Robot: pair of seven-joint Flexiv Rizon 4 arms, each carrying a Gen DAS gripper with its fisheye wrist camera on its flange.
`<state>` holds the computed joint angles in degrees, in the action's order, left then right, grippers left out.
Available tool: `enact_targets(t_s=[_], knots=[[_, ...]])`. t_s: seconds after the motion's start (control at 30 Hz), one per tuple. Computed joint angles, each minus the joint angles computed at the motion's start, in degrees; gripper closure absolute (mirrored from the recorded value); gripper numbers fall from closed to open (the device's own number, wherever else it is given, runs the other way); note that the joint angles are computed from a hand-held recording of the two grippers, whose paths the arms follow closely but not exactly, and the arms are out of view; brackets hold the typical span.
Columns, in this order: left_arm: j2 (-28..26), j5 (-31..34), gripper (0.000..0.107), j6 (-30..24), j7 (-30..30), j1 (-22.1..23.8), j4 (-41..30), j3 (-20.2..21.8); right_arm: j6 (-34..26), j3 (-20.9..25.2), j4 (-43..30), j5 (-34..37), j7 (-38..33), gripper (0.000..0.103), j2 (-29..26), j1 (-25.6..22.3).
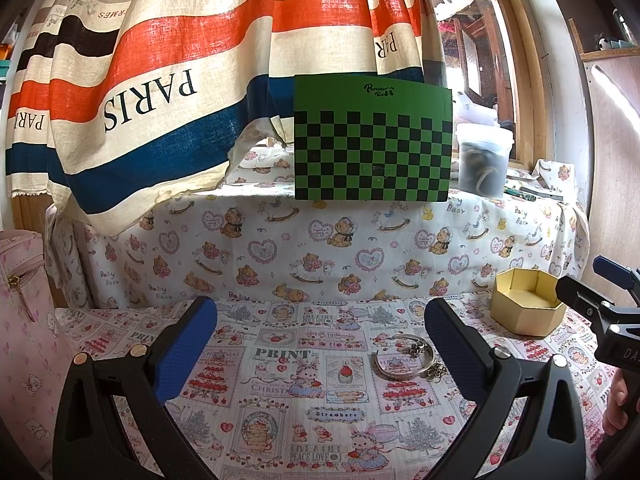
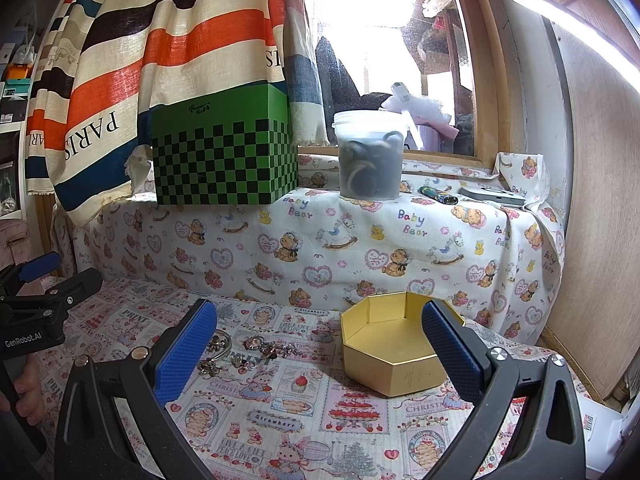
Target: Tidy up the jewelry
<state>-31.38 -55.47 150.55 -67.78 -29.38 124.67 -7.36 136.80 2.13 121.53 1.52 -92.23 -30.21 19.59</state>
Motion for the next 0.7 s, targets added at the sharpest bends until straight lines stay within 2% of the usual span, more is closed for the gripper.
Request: enact_targets(t_s=[0.7], knots=[[0.0, 0.0, 0.004, 0.0, -0.1, 0.0, 0.0, 0.0, 0.2, 0.0, 0.3, 1.0, -0.5, 0.0, 0.3, 0.4]])
